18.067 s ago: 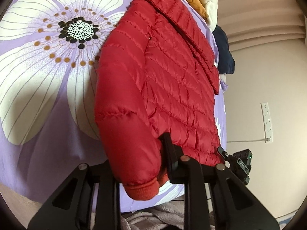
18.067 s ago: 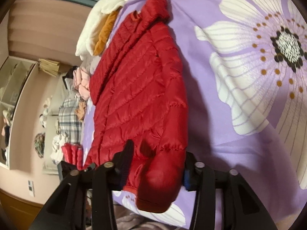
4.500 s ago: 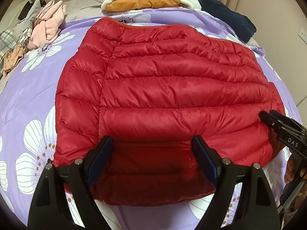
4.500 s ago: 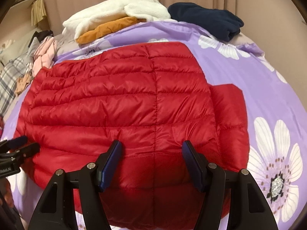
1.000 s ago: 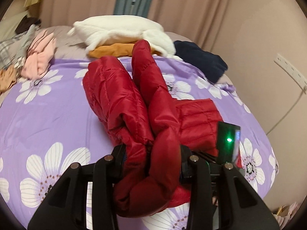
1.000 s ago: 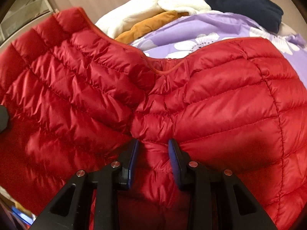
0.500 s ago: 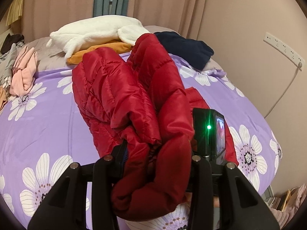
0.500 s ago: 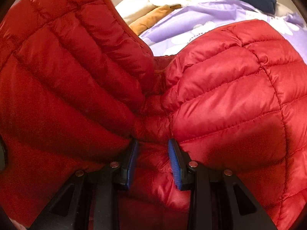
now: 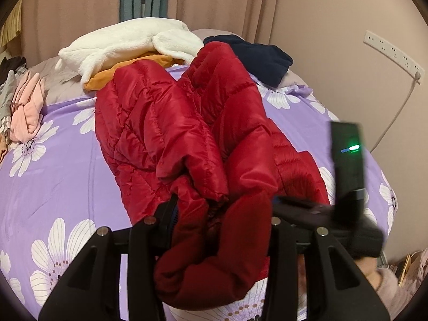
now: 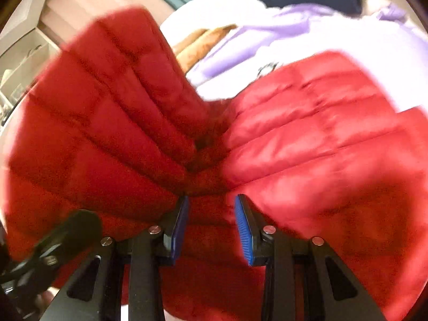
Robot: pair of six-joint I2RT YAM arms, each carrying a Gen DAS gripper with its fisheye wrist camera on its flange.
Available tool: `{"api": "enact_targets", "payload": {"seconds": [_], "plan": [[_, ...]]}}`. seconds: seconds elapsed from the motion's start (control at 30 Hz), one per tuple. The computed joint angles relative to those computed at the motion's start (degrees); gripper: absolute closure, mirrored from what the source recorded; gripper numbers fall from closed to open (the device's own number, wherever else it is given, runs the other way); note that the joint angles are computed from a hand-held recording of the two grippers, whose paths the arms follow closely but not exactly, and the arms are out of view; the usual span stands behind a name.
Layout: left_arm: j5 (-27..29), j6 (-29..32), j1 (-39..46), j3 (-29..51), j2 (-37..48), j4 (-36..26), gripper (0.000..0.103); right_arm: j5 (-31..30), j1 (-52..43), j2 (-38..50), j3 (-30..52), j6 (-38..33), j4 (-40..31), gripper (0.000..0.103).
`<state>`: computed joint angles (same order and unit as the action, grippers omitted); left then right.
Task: Fold large clothes
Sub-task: 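Lift the hem with both grippers and fold it toward the collar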
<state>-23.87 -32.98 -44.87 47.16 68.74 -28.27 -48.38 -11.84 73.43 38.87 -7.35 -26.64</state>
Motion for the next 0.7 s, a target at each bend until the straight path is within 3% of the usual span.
{"api": "enact_targets", "payload": {"seconds": [0.23, 0.4, 0.7], "plan": [[-1.4, -0.1, -1.9, 1.5, 2.4, -0.6, 0.062, 5.4, -11.0, -7.0, -1.5, -4.4, -1.2, 0.068], [-1.8, 0.2, -3.1, 2.8, 4.5, -1.0, 0.062, 11.9, -11.5, -7.8, -4.1, -2.6, 4.4, 0.068], [-0.9, 1.9, -4.5, 4.9, 8.6, -0.5, 0.062, 7.7, -13.5, -3.6, -4.0, -8.7, -0.6, 0.068]]}}
